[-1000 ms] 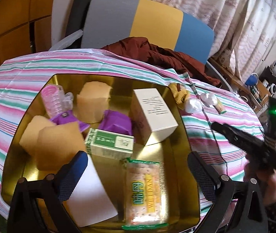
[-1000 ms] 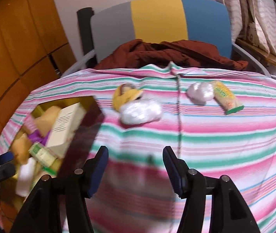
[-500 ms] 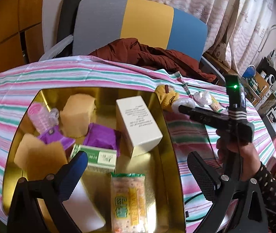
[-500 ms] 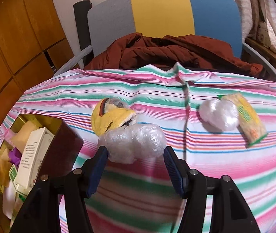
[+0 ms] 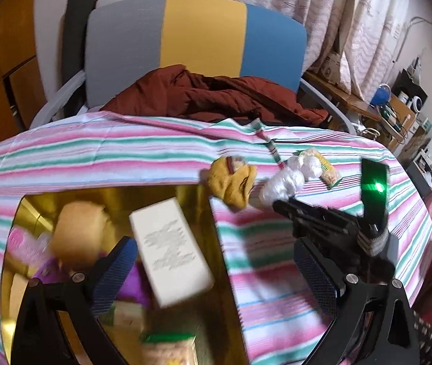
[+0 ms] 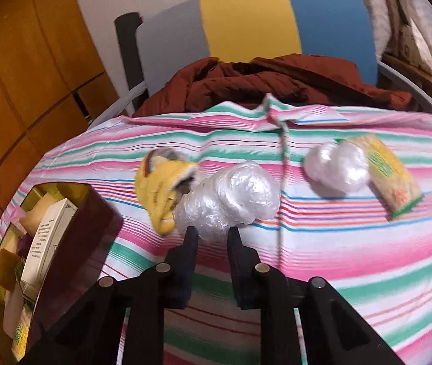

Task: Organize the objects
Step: 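Move the right gripper onto the clear plastic bag and close on it, then grasp the yellow glove with the left gripper while the right lifts the plastic bag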

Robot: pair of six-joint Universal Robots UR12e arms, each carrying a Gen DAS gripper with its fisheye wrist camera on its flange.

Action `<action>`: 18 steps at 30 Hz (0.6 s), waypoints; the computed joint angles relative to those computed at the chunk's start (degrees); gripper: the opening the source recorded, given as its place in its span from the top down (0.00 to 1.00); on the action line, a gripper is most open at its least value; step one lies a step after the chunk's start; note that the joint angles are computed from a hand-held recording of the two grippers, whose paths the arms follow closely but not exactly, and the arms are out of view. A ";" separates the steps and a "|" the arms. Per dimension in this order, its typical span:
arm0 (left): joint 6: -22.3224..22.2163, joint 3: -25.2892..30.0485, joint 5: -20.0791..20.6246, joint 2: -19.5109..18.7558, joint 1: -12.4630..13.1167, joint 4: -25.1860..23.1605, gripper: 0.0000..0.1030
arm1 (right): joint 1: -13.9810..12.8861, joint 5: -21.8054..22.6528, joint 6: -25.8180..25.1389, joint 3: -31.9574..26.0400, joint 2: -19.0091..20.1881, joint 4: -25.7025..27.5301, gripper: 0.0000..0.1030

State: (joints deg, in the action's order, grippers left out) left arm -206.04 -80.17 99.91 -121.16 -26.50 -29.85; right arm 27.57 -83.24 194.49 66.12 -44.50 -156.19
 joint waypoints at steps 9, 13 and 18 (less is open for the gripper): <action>4.30 14.15 -0.21 -8.11 0.92 -11.14 0.00 | -1.17 -5.84 8.70 7.05 -3.59 -3.82 0.83; 5.85 19.68 -0.33 -11.47 1.22 -16.97 0.00 | -1.98 -4.48 12.90 8.41 -3.82 -5.19 0.86; 8.20 25.30 0.37 -14.93 1.26 -24.22 0.00 | -1.73 -5.41 12.66 8.17 -3.67 -5.00 0.86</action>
State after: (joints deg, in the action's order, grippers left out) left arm -197.84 -54.87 100.28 -136.09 -25.24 -54.07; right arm 25.85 -88.64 207.14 74.29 -48.17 -161.19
